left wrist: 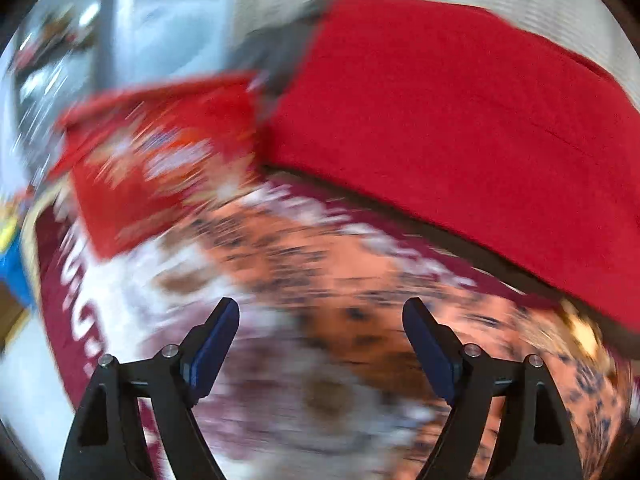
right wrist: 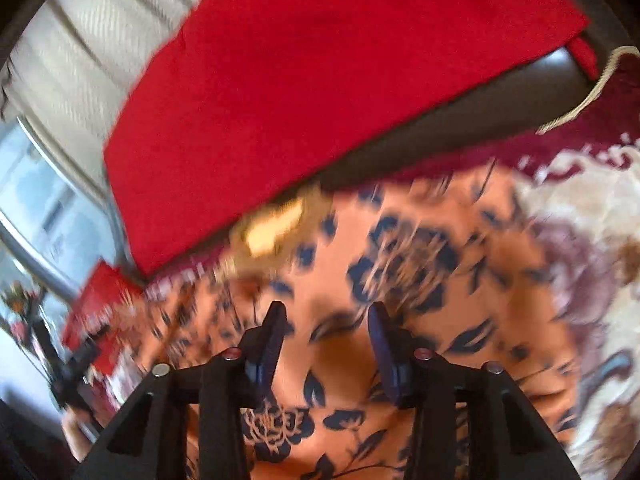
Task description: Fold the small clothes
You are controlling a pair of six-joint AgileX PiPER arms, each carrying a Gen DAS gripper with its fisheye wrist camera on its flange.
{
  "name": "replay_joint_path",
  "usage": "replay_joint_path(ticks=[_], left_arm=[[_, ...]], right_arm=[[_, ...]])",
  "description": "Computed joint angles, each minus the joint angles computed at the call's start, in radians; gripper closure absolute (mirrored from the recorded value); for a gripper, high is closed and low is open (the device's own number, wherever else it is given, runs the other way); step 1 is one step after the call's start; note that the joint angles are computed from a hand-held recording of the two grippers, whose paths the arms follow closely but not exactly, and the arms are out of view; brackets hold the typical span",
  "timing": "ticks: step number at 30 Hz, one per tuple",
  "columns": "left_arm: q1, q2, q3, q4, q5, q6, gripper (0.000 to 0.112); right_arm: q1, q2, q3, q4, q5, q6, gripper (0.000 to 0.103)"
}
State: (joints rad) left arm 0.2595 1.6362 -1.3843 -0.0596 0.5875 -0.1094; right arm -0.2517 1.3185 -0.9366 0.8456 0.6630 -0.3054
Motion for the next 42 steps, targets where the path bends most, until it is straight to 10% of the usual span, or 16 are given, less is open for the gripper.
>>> replay_joint_path(ticks=[9, 14, 21, 27, 42], left_arm=[[0.293, 0.222, -0.180, -0.429, 0.127, 0.222, 0.028], [0.316, 0.348, -0.295, -0.649, 0.293, 0.250, 0.028], [0.274, 0.454, -0.424, -0.700, 0.287, 0.197, 0.028], [0.244, 0.595, -0.612, -0.652, 0.306, 0.135, 0.098], [-0.092, 0.110, -0.266, -0.802, 0.137, 0.590, 0.106]], right_arm=[[0.110, 0.034, -0.007, 0.022, -0.060, 0.001, 0.049], [0.110, 0.019, -0.009, 0.060, -0.059, -0.001, 0.049], [0.059, 0.030, 0.009, 0.146, -0.037, -0.094, 0.049], [0.028, 0.034, 0.018, 0.175, -0.037, -0.132, 0.049], [-0.218, -0.099, 0.105, 0.296, 0.074, -0.260, 0.049]])
